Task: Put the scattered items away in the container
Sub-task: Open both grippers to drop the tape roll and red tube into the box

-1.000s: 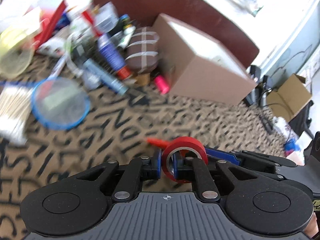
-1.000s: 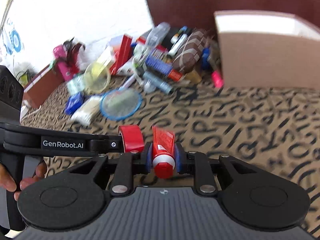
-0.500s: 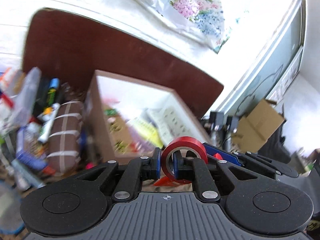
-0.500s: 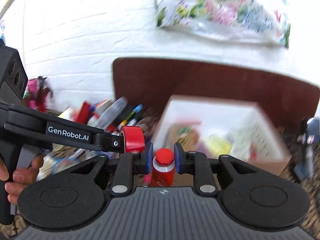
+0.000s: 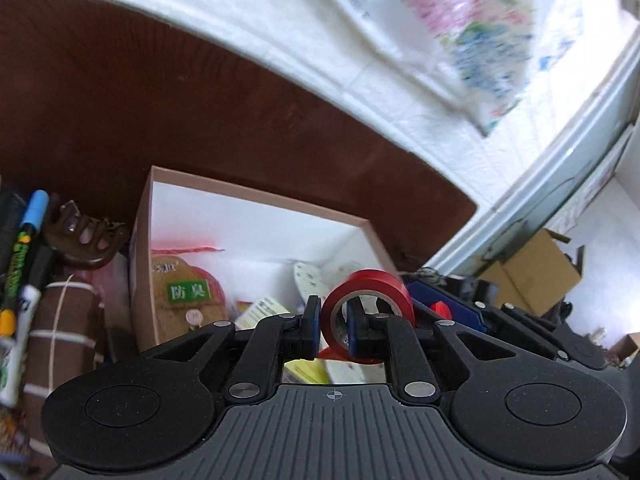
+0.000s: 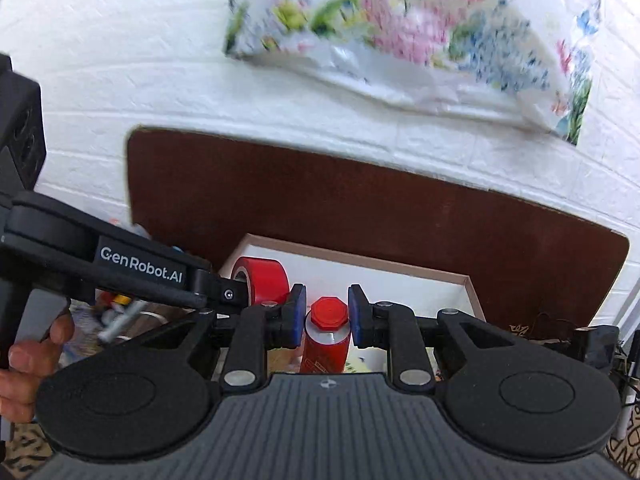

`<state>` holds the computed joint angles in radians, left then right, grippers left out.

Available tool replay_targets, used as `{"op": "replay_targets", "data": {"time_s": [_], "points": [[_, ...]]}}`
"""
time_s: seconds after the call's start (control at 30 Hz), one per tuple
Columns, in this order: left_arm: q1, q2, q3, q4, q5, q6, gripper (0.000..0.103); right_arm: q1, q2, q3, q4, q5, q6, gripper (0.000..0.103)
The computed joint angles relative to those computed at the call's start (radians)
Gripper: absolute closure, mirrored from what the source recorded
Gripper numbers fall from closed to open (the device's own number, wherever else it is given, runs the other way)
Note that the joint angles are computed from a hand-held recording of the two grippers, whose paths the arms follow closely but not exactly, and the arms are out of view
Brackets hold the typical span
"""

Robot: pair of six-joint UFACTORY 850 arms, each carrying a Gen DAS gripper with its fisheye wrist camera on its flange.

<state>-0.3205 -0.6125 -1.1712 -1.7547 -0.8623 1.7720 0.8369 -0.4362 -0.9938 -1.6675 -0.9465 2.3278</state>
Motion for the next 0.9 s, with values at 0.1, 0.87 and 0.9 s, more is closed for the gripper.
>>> {"op": "replay_targets", "data": {"time_s": [0.1,0.87,0.9], "points": [[-0.019,-0.065,-0.064,-0.031,0.016,-0.031,0.062,-0.045,-0.039,-0.015,-0.036,0.014,-0.005,0.077],[-0.039,-0.073,-0.058,-0.041,0.119,0.088,0.001,-0.106,-0.141,-0.053,0.208,-0.044,-0.23,0.011],[-0.039,-0.072,-0.058,-0.038,0.119,0.091,0.001,-0.105,-0.143,-0.058,0.211,-0.056,-0.238,0.011]]}}
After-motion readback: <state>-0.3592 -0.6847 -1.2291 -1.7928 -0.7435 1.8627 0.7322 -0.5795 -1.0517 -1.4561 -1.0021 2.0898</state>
